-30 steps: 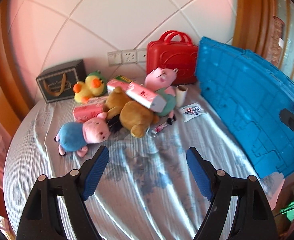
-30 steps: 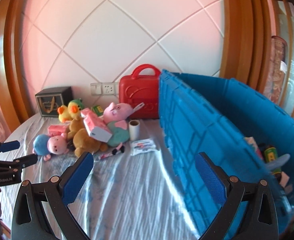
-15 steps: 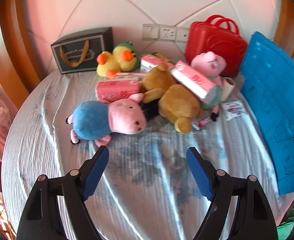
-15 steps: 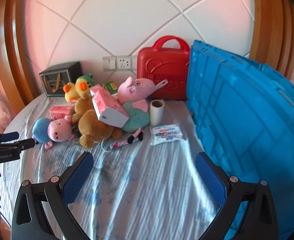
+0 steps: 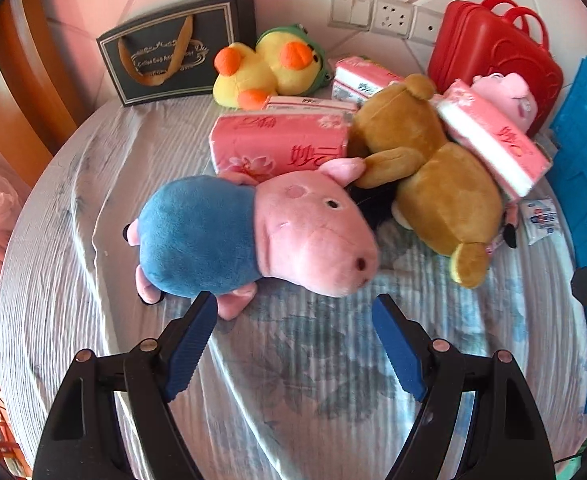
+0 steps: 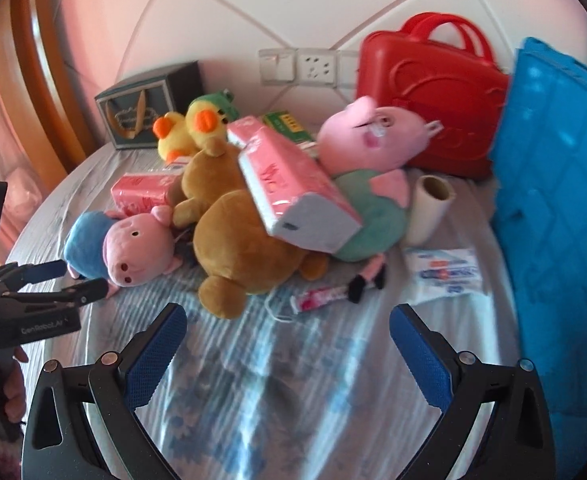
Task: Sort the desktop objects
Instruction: 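Move both grippers back to the blue-and-pink plush pig, then grasp plush pig with both grippers and lift it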
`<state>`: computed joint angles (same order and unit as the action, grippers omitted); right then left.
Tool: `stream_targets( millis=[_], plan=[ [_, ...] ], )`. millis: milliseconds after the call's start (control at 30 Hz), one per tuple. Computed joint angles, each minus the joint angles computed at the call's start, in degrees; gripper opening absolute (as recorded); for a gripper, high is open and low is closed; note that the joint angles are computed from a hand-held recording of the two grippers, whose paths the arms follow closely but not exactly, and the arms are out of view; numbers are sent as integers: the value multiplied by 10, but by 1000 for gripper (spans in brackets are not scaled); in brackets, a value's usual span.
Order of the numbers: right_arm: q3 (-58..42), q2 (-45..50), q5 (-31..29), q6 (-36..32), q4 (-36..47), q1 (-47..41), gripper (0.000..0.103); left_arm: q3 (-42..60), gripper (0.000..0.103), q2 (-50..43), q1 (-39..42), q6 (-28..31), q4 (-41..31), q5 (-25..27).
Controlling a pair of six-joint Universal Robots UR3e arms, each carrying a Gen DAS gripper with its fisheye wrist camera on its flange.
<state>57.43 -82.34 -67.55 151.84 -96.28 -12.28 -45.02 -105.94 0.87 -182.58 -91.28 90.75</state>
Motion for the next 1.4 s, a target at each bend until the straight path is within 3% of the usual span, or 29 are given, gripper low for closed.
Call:
stream_targets(
  millis=[233,467,700,833,900,1033,1200,1400],
  plan=[
    [-89,97,-6,19,24,95,103,-129,80,59,71,34,74,8],
    [-186,190,-8,45,47,172,103,-222,80,82,125,88,124,-34],
    [-316,289,-12,46,97,220,103,-221,80,51,122,115,158,-47],
    [-381,341,-16,57,118,228,102,-216,88,32,124,124,169,-51],
    [-414,365,-23,57,129,232,98,-220,89,27,124,134,179,-53],
    [-463,394,-7,35,168,232,63,-231,90,19,117,152,213,-53],
    [-440,379,-11,20,160,232,55,-241,74,27,106,159,237,-43],
    [-361,314,-2,-3,130,218,53,-256,69,67,91,153,240,-34]
  ],
)
